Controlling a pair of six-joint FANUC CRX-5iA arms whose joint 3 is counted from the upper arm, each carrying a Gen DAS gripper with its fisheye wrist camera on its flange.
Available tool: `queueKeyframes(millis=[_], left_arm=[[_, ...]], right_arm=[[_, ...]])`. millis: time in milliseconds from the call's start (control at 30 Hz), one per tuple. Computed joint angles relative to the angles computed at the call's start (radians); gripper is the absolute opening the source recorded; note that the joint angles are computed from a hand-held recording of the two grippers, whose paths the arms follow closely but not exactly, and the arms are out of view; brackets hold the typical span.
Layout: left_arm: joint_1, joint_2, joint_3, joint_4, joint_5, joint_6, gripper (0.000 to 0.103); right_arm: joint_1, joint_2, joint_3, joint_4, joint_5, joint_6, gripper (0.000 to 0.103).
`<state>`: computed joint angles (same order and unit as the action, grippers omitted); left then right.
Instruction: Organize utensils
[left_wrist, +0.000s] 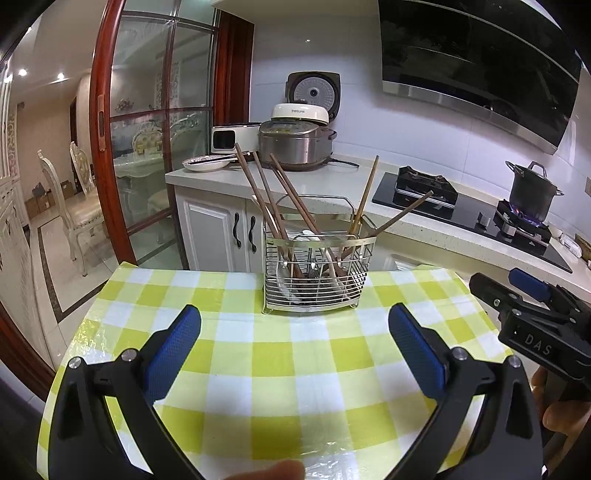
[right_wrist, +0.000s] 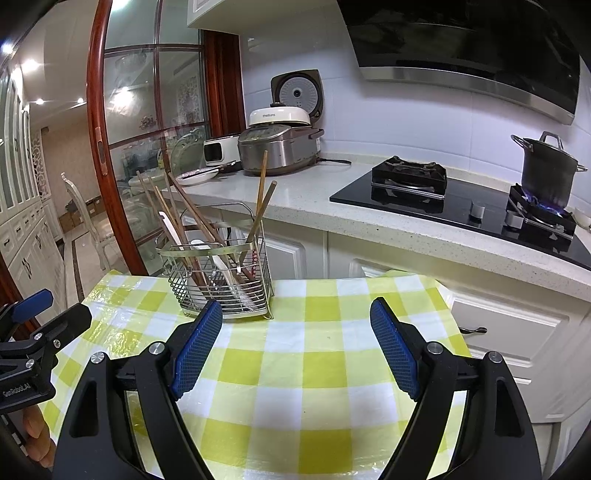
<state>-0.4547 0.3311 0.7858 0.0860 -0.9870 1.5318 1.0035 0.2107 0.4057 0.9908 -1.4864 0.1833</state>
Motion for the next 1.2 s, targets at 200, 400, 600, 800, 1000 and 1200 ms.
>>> queueKeyframes(millis=[200,400,600,800,1000,1200], left_arm=[[0.001,-0.004,-0.011,0.001,0.009,-0.007,0.098],[-0.001,0.000,-0.011,0.000,0.012,-0.008,0.098],[-0.002,0.003,-0.008,-0.005,0.014,-0.005,0.098],[-0.002,0.006,-0.005,-0.007,0.010,-0.005,0.098],[-0.002,0.003,-0.010,-0.007,0.016,-0.005,0.098],[-0.002,0.003,-0.010,-0.007,0.015,-0.005,0.098]], right_arm=[[-0.001,-0.002,-0.004,0.006,0.006,0.003,0.077],[-0.002,-0.002,-0.005,0.008,0.007,0.003,0.077],[-0.003,-0.004,-0.008,0.007,0.011,0.001,0.077],[-0.003,-0.005,-0.010,0.005,0.013,0.000,0.077],[-0.003,-0.005,-0.011,0.005,0.015,-0.001,0.077],[-0.004,-0.005,-0.012,0.005,0.015,-0.001,0.077]])
